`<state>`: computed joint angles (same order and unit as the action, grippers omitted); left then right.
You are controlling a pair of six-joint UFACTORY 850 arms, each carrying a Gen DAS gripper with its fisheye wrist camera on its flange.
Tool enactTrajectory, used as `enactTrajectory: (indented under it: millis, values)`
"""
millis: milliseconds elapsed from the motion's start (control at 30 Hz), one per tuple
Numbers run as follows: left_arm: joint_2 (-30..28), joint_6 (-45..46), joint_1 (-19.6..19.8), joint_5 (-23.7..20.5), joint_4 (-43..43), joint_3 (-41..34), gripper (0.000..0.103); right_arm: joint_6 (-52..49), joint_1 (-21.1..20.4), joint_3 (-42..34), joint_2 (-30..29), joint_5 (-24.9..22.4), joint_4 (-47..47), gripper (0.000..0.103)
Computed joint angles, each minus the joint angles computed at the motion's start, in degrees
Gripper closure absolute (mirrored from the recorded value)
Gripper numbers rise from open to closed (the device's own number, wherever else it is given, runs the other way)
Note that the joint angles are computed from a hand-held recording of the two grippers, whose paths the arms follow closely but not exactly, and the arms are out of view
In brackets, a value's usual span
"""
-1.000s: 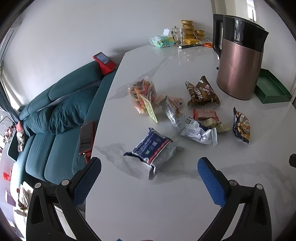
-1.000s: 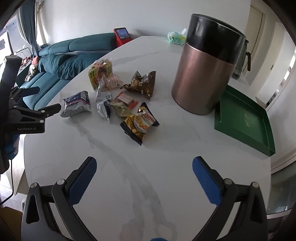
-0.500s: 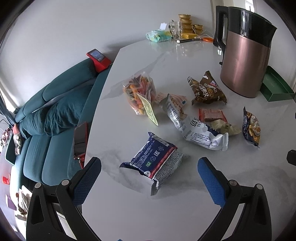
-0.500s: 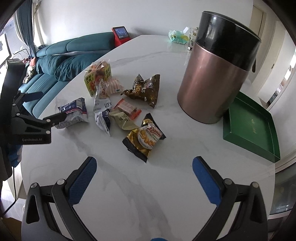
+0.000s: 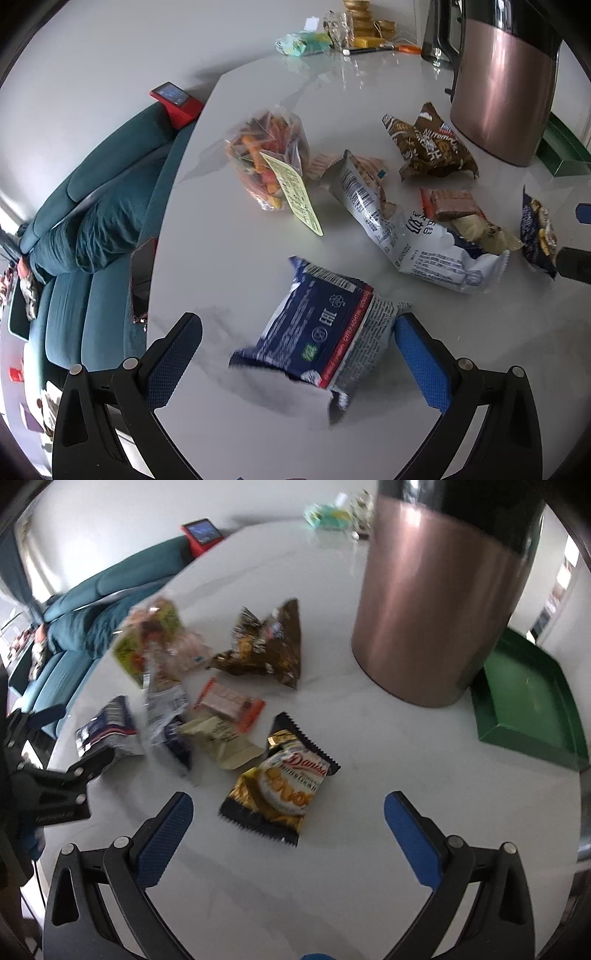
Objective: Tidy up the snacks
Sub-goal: 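Grasp the blue wafer pack with left tool while right tool grasps the Danisa cookie pouch, then carry both packs to the green tray and release them there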
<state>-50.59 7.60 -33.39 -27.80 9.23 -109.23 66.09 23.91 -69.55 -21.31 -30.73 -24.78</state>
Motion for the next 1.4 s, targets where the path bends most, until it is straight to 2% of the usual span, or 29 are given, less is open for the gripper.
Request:
enactTrajectory:
  millis: [233,367,400,467,533,567,600,633,800,933,1067,1167,1200,1233,1333,1367,1400]
  values:
    - [-2.5,0.7,-0.7,-3.1,1.8,-2.9,0.001,-2.4,-1.8,-0.7,-2.3,2.0,5.1,0.000]
    - [-2.6,1.4,-0.7,-3.1,0.3,-2.9,0.002,-3.2,-2.4,-0.7,-2.8,2.8,6.1,0.000]
    - [-2.6,2.1,-0.7,-3.2,-0.5,-2.9,0.002,-3.9,-2.7,-0.7,-2.9,3.1,7.0,0.004]
    - [-2.7,2.7,-0.7,-3.8,-1.4,-3.3,0.004,-3.5,-2.7,-0.8,-3.1,2.6,6.1,0.019]
    - [-2.9,2.8,-0.7,-4.7,-2.6,-3.7,0.004,-3.5,-2.7,-1.0,-3.2,2.2,5.6,0.042]
    - [-3.6,3.0,-0.5,-6.0,-3.8,-5.0,0.003,-3.3,-2.7,-1.0,-3.1,2.1,5.1,0.048]
    - [-4.5,2.9,-0.3,-7.5,-4.9,-6.5,0.002,-3.3,-2.7,-1.0,-3.1,2.0,4.7,0.064]
    - [-5.2,3.5,0.1,-9.2,-7.2,-7.9,0.002,-3.4,-2.6,-1.0,-3.1,1.9,4.4,0.068]
    - [-6.8,3.2,1.7,-12.5,-13.8,-10.2,0.001,-4.4,-2.5,-0.5,-2.8,2.7,3.4,0.074]
    - [-5.8,3.9,1.8,-10.6,-14.1,-8.3,0.000,-4.6,-2.4,0.3,-2.1,3.2,3.1,0.075]
    - [-9.9,3.6,1.9,-18.3,-13.3,-16.3,0.001,-4.6,-2.2,1.4,-1.3,3.8,2.6,0.075]
    - [-12.4,4.0,1.8,-22.2,-13.2,-21.2,0.002,-5.1,-2.3,2.6,-0.2,4.2,2.7,0.076]
    - [-13.4,4.2,1.8,-23.0,-13.3,-23.2,0.003,-5.4,-2.4,2.9,0.1,4.4,3.0,0.076]
    - [-12.9,5.2,1.8,-23.3,-13.8,-22.7,0.009,-5.7,-2.4,2.9,0.0,4.4,3.1,0.076]
    - [-11.8,8.6,1.3,-22.5,-15.2,-21.6,0.040,-6.1,-2.5,2.7,-0.2,4.7,3.1,0.076]
    - [-11.4,8.9,1.3,-22.6,-15.3,-21.2,0.046,-6.2,-2.5,2.7,-0.3,4.7,3.1,0.076]
    - [-11.5,8.9,1.1,-22.9,-15.3,-21.4,0.046,-6.5,-2.5,2.7,-0.2,4.7,3.1,0.076]
